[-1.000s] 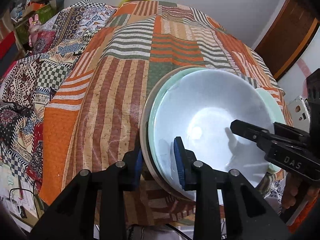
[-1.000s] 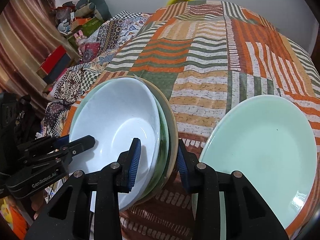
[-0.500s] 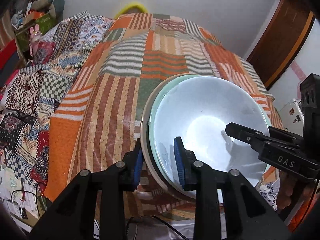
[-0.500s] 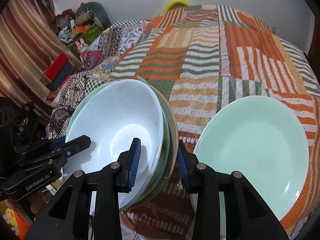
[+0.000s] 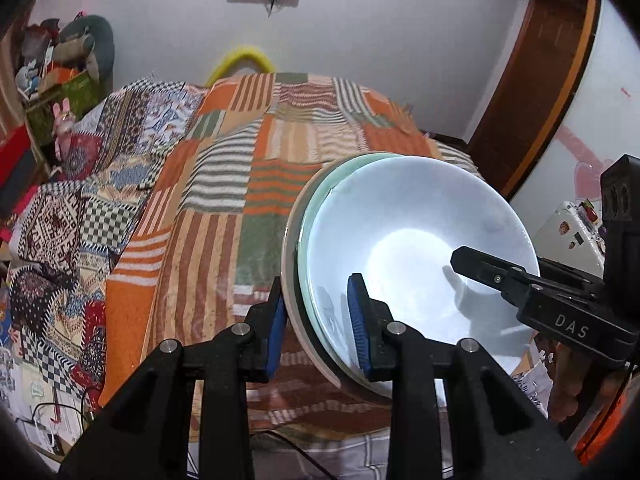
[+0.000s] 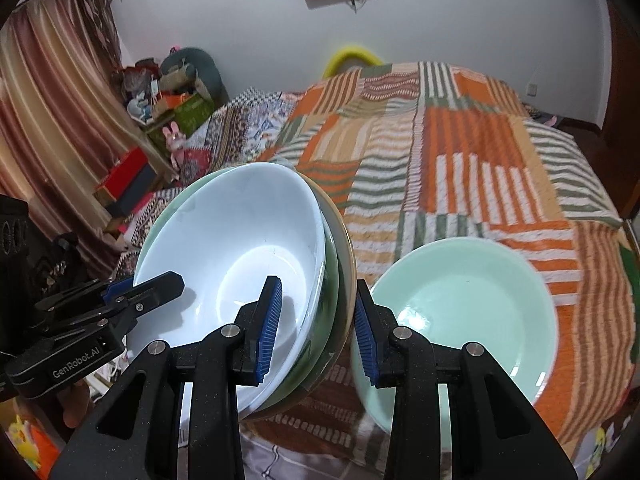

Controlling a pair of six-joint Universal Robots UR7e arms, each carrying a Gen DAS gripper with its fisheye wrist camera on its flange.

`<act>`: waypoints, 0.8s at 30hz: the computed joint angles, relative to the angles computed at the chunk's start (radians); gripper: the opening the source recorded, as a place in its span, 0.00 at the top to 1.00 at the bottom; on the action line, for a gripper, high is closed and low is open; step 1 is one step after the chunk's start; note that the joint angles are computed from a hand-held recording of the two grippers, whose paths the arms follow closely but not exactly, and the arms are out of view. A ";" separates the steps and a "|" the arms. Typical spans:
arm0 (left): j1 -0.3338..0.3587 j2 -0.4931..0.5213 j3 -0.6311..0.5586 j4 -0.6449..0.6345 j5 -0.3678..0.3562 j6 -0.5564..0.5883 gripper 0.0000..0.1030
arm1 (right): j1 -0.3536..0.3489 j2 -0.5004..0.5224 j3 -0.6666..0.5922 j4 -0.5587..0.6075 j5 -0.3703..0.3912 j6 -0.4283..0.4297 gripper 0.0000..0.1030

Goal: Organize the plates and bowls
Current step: 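Carry the nested bowl stack with both grippers over the mint-green plate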

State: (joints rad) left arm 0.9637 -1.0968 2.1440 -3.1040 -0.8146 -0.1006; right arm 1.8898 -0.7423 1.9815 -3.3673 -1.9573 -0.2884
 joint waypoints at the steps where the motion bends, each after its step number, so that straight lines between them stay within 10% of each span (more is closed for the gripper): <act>1: -0.008 0.003 -0.001 -0.001 0.001 0.001 0.71 | -0.002 -0.010 0.010 -0.014 0.001 -0.003 0.69; 24: -0.090 0.167 -0.127 0.077 -0.035 0.011 0.71 | -0.096 -0.167 0.160 -0.153 0.010 -0.012 0.69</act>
State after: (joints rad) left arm 0.8740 -0.9294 2.0173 -3.0271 -0.8500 -0.0891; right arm 1.7939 -0.9098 2.1419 -3.5208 -1.9476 -0.3003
